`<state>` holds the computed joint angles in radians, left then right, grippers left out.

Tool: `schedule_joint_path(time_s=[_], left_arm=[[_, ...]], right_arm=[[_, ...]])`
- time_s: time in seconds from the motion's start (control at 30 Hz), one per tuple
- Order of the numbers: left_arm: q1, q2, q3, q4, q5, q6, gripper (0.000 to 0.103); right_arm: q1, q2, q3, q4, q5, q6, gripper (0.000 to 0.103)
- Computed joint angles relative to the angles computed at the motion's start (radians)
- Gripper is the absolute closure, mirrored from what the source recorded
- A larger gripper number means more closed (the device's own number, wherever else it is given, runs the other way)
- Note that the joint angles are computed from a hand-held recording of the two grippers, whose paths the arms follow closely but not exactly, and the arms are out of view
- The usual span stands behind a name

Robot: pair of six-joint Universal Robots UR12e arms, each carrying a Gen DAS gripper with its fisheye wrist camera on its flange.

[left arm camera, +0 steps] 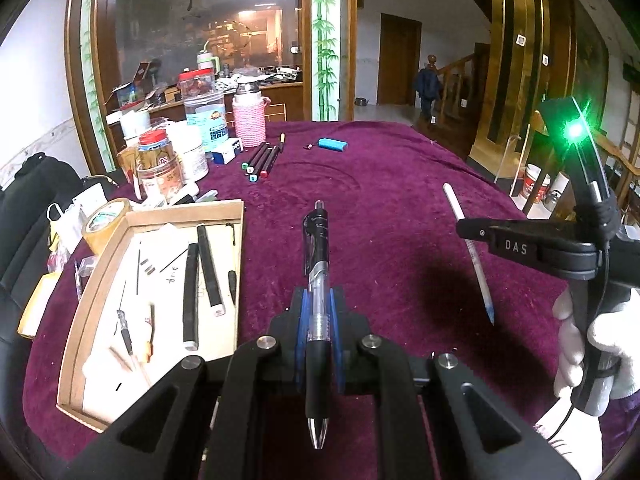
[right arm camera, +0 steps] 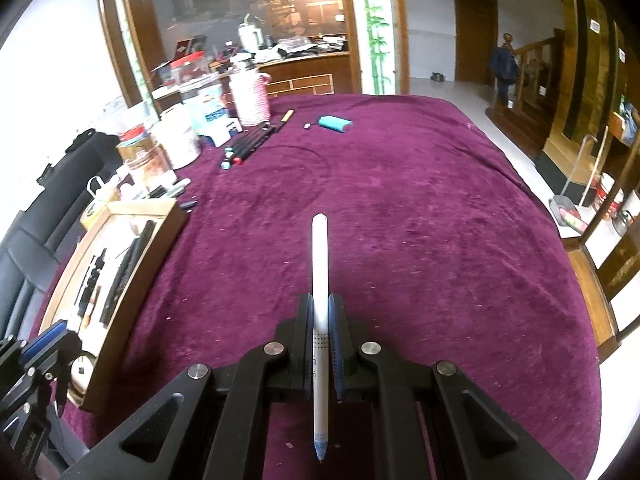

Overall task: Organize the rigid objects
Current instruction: 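Carry the black pen and white marker back toward the tray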

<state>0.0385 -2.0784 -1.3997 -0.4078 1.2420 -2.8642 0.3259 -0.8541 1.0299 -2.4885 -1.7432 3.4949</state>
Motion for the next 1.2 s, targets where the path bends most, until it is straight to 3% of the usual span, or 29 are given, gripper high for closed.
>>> schedule_joint_path(time_s=[0.37,0.63,1.03,1.2], left_arm=[[0.039,0.019,-0.026,0.022,-0.024,-0.04,0.092],[0.082,0.026,-0.037,0.039,0.002,-0.106,0.092],[0.126,-0.016,0.005,-0.02,0.054,-0.19,0.092],[0.129,-0.035,0.021,-0.05,0.061,-0.191,0.092]], right_arm=[[0.03,0.018,-0.046,-0.001,0.042,-0.063,0.094],[0.043,0.055,-0.122,0.024,0.123,-0.091,0.094],[0.063,0.158,-0.313,0.134,0.278,-0.121,0.094],[0.068,0.235,-0.449,0.236,0.361,-0.111,0.094]])
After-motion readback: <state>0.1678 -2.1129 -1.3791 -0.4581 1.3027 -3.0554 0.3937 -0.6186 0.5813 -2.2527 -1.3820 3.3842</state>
